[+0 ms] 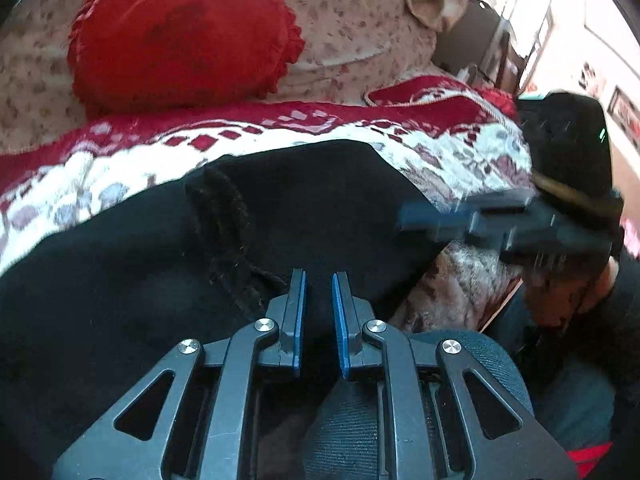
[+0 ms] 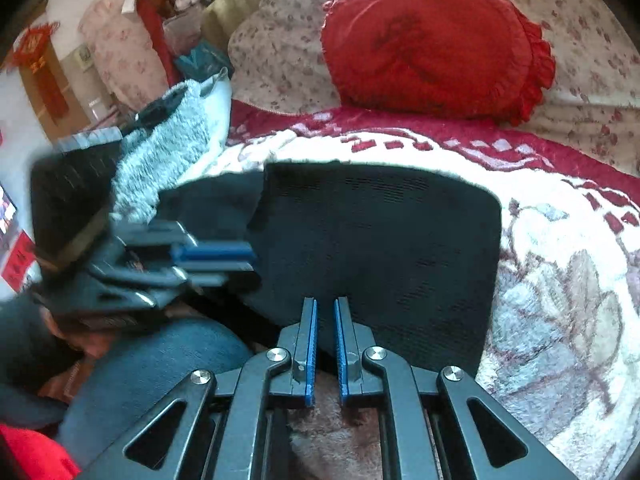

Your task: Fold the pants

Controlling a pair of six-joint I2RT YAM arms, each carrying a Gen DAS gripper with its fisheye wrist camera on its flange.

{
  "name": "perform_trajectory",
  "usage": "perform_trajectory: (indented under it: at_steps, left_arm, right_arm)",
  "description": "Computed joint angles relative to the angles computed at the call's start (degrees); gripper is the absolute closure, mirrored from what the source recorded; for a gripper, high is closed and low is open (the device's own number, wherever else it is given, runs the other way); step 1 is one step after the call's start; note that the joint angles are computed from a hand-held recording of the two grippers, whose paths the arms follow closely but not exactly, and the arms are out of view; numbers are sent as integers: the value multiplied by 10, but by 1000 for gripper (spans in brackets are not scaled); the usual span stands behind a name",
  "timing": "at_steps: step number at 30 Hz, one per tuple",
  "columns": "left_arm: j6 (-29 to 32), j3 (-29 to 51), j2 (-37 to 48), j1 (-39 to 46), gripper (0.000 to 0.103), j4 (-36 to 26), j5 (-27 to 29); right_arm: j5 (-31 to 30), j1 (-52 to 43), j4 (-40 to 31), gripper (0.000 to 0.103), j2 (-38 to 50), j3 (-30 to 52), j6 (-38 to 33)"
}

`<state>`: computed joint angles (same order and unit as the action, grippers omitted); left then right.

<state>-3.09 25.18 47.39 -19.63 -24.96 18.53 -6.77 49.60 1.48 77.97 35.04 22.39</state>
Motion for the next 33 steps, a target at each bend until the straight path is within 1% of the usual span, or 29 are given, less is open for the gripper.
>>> perform_trajectory:
  at_steps: [1,3,4,5,6,8,9,10,12,13,15,16,18,20,21,23,24,25,27,29,30,32,33]
  left_arm:
    - [-4,-4,-2,-3,90,4,-4]
    - [-9,-7,-7,-19,90,7,-26]
    - [-12,-8,-11,-26,90,5,-32]
    - [-22,-9,-14,-40,90,6,-43]
    - [-23,-9,-14,-39,90,5,-43]
    - [-29,-7,-14,-44,90,5,-53]
    - [-30,-8,-14,-45,90,7,-54]
    - [-30,-9,-17,-43,90,6,-51]
    - [-29,-13,-22,-30,90,9,-36]
    - [-27,-14,-23,-24,90,8,-29]
    - [-26,-14,-20,-16,90,10,-18]
    - [-28,-14,-19,-12,90,11,-13]
    - [-28,-15,-20,-4,90,8,-4]
    - [-33,-11,-16,-2,90,5,-1]
    - [-40,-6,-12,-4,90,0,-3]
    - [-48,0,-10,-11,86,-6,-8]
    - [-48,0,-11,-15,81,-6,-7]
    - [-49,0,-14,-23,78,-6,-14]
    - [-53,3,-19,-51,78,-11,-47]
    - [-61,11,-21,-66,78,-21,-69]
    - [-69,15,-33,-68,78,-31,-73]
    - [-95,16,-103,-52,78,-65,-61]
    - [-111,15,-143,-38,72,-85,-54]
  right_arm:
    - [22,-4,30,97,-25,-15,7]
    - [60,-11,47,97,-41,-13,19]
    - [84,-16,53,97,-34,-3,27]
    - [99,-21,59,97,-15,11,27]
    - [90,-30,62,97,8,25,23]
    - [66,-42,25,97,92,88,31]
    - [47,-47,-2,97,134,115,14]
    - [72,-37,27,97,147,114,34]
    - [65,-40,23,96,139,112,49]
    - [53,-45,35,96,124,99,55]
    - [71,-47,50,96,93,73,67]
    - [92,-52,72,96,68,47,76]
    - [150,-56,38,96,40,38,93]
    - [203,-60,0,96,39,40,103]
    - [211,-63,-7,96,43,40,112]
    - [186,-86,4,96,30,14,129]
    - [185,-87,11,96,22,5,130]
    - [198,-81,-3,96,11,4,127]
    - [216,-71,-4,95,2,-2,114]
    - [224,-65,-13,95,4,4,105]
    - [225,-64,-17,95,-1,1,104]
    - [231,-59,-15,95,0,0,102]
    - [233,-57,-20,95,-5,-1,106]
